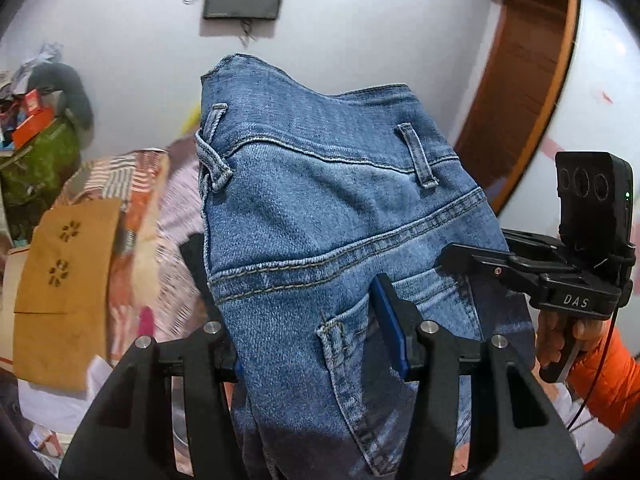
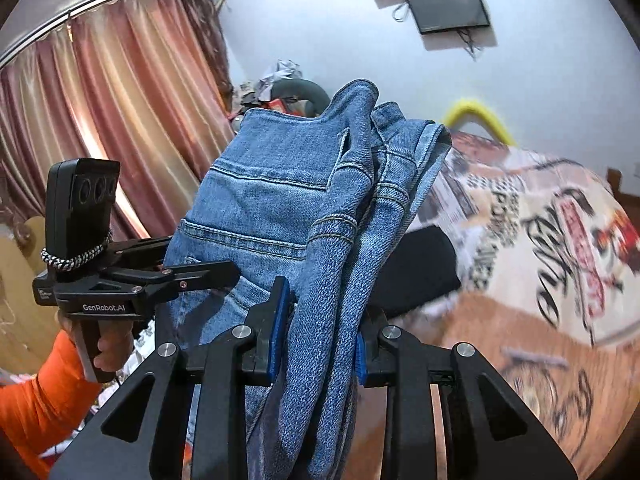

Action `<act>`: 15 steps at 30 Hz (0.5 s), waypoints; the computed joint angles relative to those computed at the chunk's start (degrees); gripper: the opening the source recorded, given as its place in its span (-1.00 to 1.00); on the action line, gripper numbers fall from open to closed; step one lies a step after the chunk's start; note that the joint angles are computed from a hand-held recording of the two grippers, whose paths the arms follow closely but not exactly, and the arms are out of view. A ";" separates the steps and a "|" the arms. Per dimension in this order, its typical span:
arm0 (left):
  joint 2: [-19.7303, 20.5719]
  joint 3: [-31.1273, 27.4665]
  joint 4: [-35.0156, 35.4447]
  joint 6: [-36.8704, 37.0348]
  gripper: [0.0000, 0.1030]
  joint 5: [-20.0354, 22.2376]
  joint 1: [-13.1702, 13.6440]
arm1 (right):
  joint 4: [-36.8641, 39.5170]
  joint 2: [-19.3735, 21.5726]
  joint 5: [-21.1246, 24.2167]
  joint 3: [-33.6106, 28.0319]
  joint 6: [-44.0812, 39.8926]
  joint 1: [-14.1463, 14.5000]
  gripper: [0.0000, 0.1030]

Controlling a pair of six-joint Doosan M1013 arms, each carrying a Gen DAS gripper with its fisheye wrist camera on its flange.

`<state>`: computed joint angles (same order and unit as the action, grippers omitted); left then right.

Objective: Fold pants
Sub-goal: 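Lift the folded jeans with both grippers and carry them across the bed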

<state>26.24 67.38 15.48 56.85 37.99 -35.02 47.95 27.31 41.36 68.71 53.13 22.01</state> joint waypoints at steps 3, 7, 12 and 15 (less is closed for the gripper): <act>0.88 -1.08 0.24 -0.48 0.01 -0.74 1.81 | -0.64 3.18 1.43 -5.09 0.60 0.47 -0.52; 3.07 -3.09 -2.27 -1.07 0.01 -1.71 4.56 | -2.73 7.12 2.96 -11.13 2.79 1.00 -0.53; 6.62 -5.71 -6.06 -0.35 0.01 -2.39 7.08 | -5.97 11.82 3.45 -17.33 6.11 1.35 -0.53; 9.55 -8.15 -8.53 0.64 0.01 -1.76 8.32 | -7.90 14.66 4.52 -20.56 9.16 1.17 -0.53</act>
